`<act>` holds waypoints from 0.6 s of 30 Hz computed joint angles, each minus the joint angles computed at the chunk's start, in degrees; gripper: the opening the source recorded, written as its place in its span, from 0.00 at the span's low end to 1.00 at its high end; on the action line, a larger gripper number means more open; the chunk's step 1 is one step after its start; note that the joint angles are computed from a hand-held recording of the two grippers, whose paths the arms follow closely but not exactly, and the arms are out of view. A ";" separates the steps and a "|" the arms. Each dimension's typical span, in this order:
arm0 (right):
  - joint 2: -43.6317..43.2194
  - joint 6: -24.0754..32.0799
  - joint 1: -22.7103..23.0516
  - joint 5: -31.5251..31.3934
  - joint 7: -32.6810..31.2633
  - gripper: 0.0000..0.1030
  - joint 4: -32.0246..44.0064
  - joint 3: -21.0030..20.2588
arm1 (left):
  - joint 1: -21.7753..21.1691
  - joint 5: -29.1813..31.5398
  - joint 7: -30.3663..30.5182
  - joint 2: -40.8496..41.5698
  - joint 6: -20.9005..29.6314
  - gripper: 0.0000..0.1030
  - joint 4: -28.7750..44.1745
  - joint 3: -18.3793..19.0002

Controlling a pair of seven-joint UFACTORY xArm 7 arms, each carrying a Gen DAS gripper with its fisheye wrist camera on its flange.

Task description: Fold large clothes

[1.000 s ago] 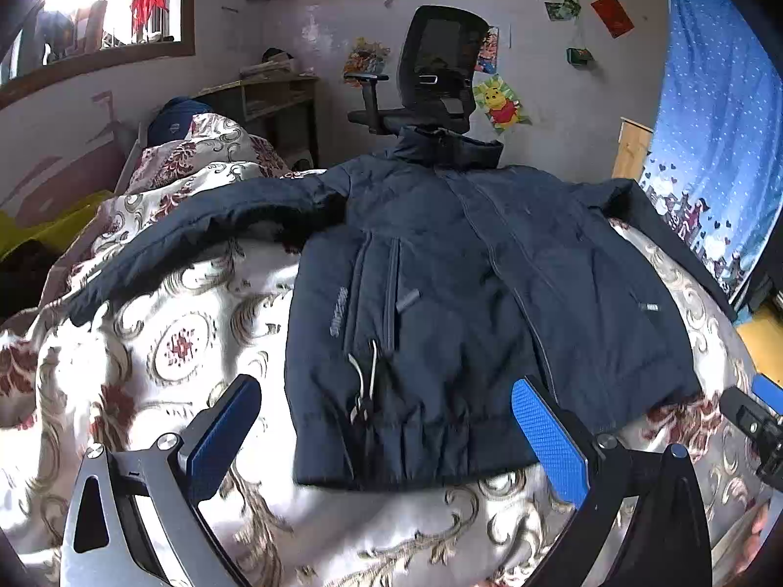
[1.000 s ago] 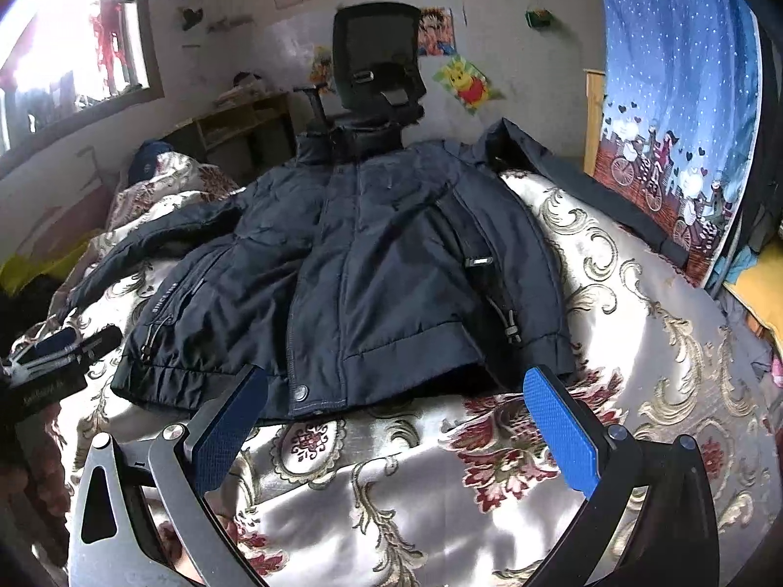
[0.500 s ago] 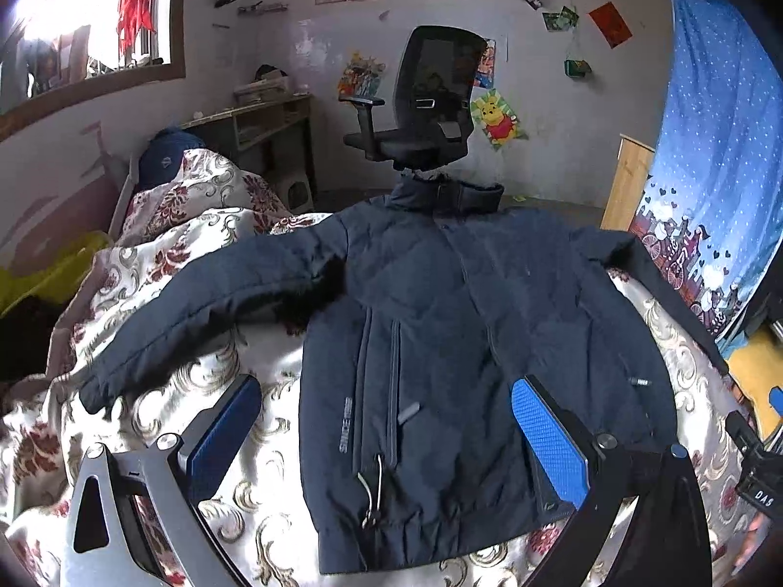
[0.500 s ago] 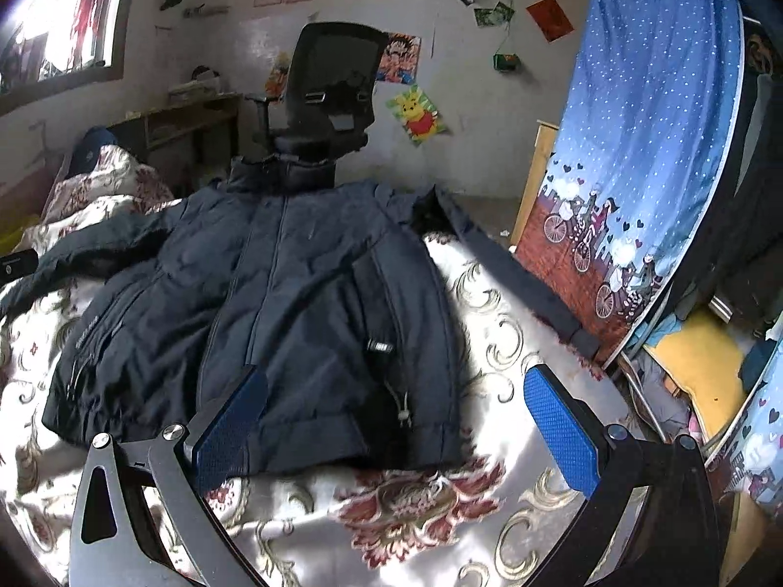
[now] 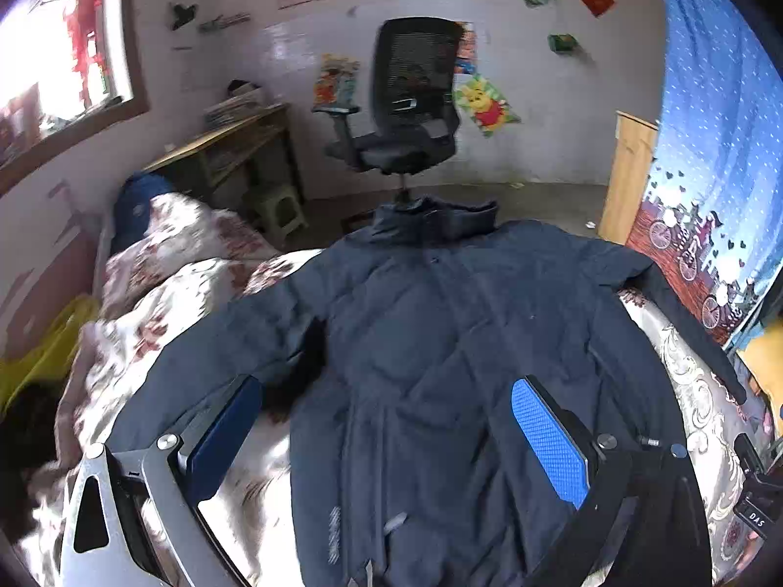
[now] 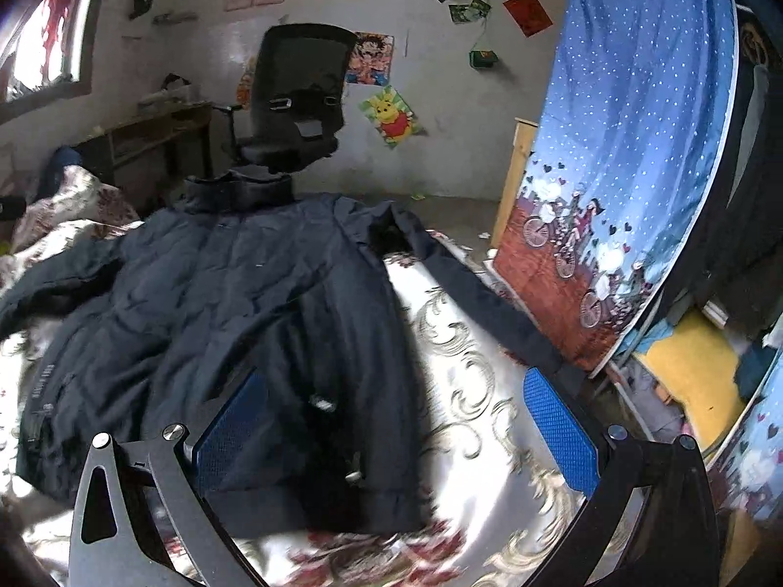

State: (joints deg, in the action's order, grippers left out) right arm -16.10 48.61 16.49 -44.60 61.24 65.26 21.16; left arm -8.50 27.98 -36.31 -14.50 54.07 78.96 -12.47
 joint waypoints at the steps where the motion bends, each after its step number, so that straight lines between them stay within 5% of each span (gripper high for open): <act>1: 1.04 0.92 -0.36 -0.41 -0.17 0.99 0.94 0.09 | -0.08 -0.01 0.53 1.82 -0.99 1.00 1.14 0.03; 9: 11.99 1.63 0.06 -2.88 -1.26 0.99 9.55 -5.55 | -4.05 -3.71 7.03 19.07 -10.18 1.00 11.00 4.14; 18: 11.50 -25.16 -4.72 13.62 12.60 0.99 -1.95 -14.40 | -9.20 -11.43 13.82 42.47 -10.10 1.00 33.92 7.54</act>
